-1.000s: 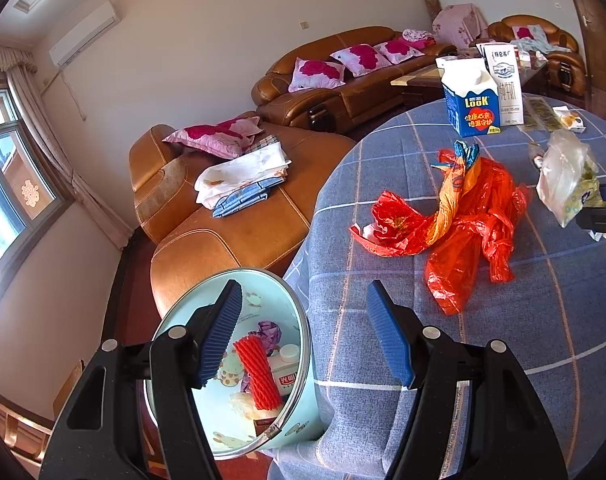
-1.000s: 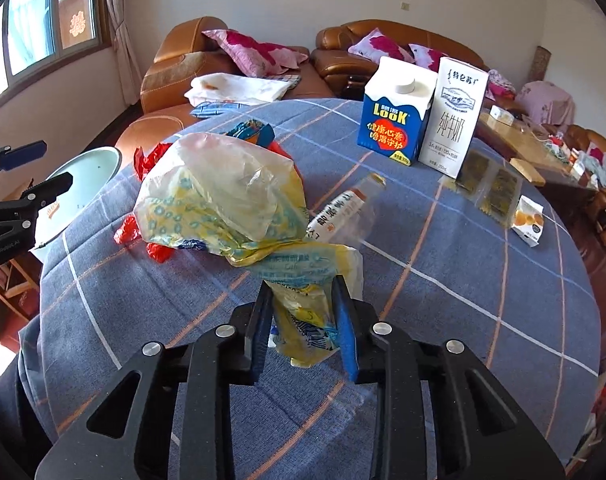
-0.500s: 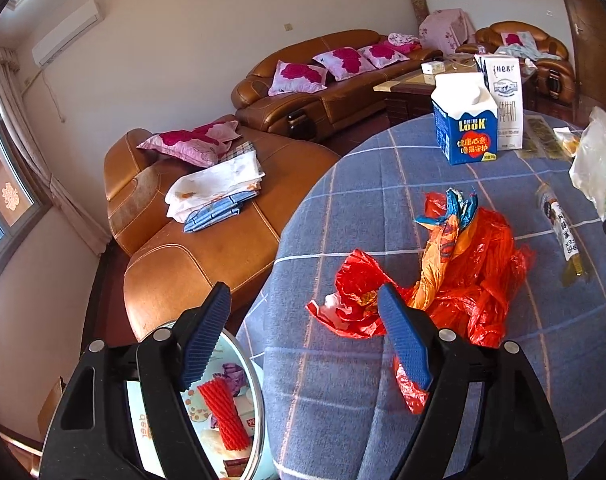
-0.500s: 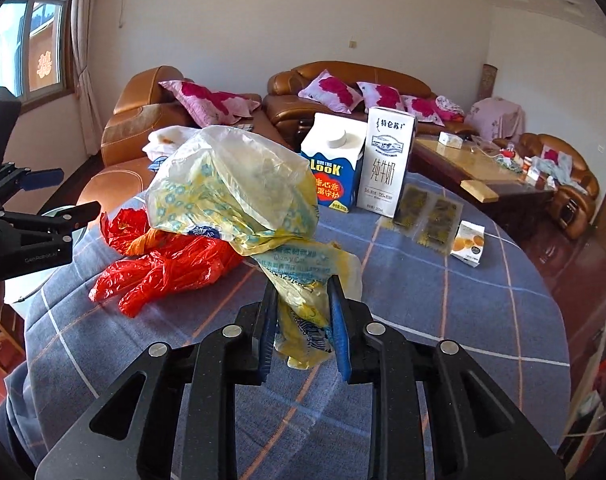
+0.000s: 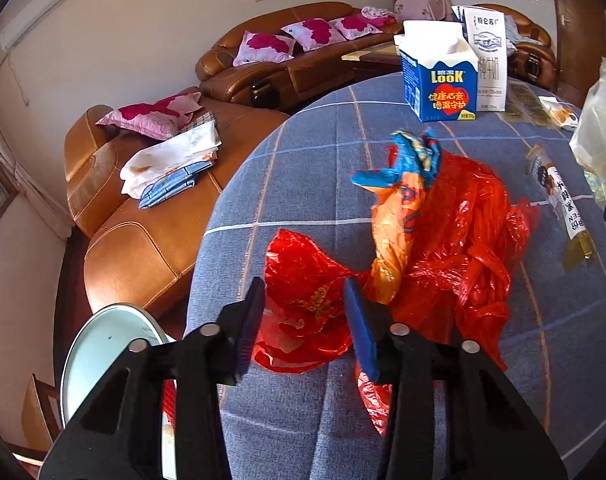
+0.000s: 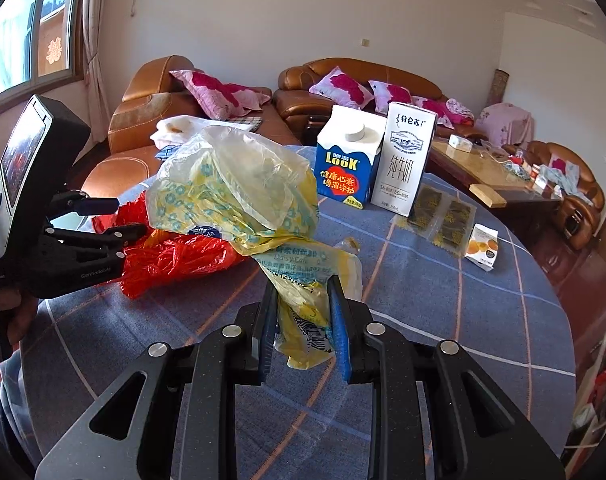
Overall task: Collect trash
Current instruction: 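Grasp the orange wrapper with the left tool while the right tool lifts the yellow bag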
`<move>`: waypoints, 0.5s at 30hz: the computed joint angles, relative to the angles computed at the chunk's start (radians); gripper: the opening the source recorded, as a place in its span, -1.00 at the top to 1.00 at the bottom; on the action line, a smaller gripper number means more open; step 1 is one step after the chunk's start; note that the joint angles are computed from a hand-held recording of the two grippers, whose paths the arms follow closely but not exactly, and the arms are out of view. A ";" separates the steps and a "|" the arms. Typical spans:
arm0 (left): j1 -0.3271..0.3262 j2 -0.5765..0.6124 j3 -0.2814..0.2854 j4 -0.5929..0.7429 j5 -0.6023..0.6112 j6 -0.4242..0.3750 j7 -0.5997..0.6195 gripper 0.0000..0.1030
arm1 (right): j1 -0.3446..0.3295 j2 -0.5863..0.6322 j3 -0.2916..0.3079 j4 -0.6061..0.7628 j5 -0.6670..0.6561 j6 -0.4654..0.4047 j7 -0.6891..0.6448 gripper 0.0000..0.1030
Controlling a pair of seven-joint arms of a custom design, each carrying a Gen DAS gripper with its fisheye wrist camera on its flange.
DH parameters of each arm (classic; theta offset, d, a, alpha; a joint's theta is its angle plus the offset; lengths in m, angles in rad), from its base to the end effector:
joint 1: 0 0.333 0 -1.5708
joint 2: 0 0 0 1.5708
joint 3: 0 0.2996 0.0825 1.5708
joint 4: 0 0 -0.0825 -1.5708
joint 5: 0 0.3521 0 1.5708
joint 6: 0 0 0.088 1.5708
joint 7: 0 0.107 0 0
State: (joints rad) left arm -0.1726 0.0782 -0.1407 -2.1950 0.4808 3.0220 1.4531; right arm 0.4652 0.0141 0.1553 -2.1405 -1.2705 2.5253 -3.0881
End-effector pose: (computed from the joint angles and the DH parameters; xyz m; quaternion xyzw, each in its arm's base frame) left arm 0.5220 -0.2040 0.4366 -0.4137 0.8306 -0.2420 0.2834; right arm 0.4363 0.3232 0.4326 -0.6175 0.6446 -0.3524 0.2812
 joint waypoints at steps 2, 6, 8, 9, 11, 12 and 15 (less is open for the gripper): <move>-0.014 -0.001 0.016 -0.003 0.078 0.009 -0.043 0.72 | 0.000 0.000 0.000 0.000 -0.001 -0.001 0.001 0.51; -0.006 -0.019 0.007 -0.023 0.089 0.022 -0.040 0.85 | 0.001 0.001 0.000 -0.001 -0.001 -0.006 0.014 0.51; 0.008 -0.046 0.001 -0.046 0.055 0.045 -0.018 0.86 | 0.002 0.000 0.000 -0.004 -0.010 -0.011 0.027 0.51; 0.015 -0.061 0.000 -0.057 0.051 0.058 -0.016 0.86 | 0.002 0.000 0.001 -0.005 -0.012 -0.014 0.031 0.51; 0.032 -0.097 -0.003 -0.084 0.035 0.083 -0.012 0.86 | 0.004 -0.002 0.003 -0.006 -0.015 -0.023 0.035 0.51; 0.038 -0.114 -0.006 -0.096 -0.002 0.088 0.013 0.86 | 0.005 -0.002 0.004 -0.005 -0.017 -0.027 0.036 0.51; 0.055 -0.160 -0.011 -0.129 -0.092 0.101 0.075 0.86 | 0.013 -0.003 0.010 -0.002 -0.025 -0.054 0.040 0.51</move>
